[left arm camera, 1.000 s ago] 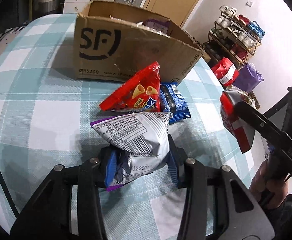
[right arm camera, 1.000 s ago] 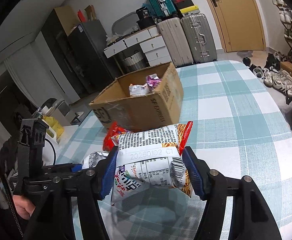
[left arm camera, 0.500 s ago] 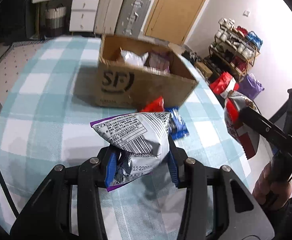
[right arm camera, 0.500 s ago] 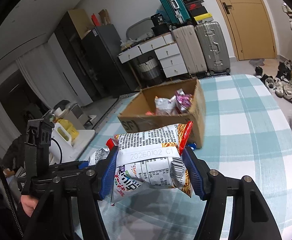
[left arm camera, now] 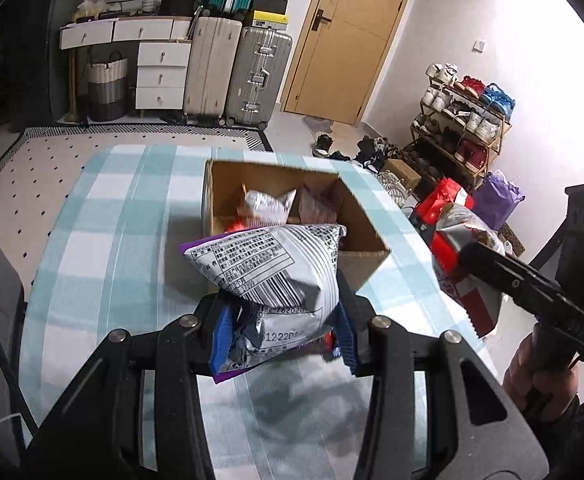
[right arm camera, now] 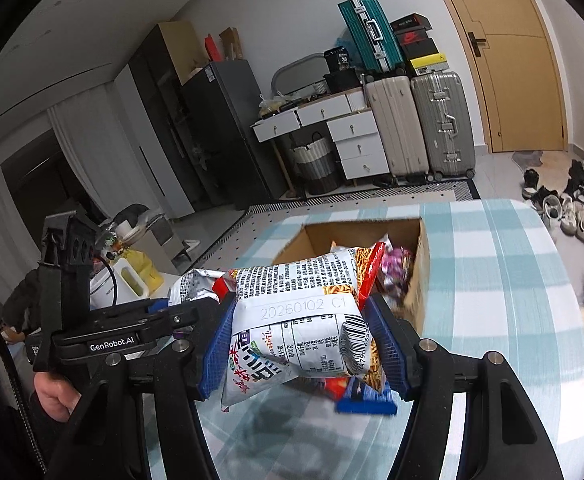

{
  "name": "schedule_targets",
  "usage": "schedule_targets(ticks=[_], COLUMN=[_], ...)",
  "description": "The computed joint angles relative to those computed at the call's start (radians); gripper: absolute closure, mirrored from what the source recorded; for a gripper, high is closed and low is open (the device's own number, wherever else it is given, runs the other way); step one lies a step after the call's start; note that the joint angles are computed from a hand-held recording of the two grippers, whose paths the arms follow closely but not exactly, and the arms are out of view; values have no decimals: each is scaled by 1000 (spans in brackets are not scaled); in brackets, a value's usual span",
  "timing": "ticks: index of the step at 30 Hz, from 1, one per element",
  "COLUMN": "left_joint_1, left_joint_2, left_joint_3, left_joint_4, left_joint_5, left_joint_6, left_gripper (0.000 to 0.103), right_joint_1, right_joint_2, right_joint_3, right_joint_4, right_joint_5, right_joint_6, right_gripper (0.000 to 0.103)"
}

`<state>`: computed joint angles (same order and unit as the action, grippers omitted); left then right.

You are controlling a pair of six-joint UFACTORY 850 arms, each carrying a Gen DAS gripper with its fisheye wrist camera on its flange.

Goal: Organize snacks
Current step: 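Carry the white chip bag and silver bag over the SF box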

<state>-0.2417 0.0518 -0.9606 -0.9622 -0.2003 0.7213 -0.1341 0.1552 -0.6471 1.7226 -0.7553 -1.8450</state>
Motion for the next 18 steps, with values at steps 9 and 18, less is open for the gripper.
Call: schedule_targets(ticks=[9, 18], left_joint_1=[13, 10], left_joint_2=[-83, -237], left_joint_3=[-154, -345], left_joint_4=[310, 500], left_joint_5=[-30, -74], left_joint_6=[-254, -411], left_gripper=[63, 63], right_joint_1=[34, 67], right_joint_2=[-76, -188], right_joint_3=[-116, -251], right_joint_4=[-3, -5], right_joint_5=[24, 60], right_joint_6=[30, 46], right_gripper=[39, 39])
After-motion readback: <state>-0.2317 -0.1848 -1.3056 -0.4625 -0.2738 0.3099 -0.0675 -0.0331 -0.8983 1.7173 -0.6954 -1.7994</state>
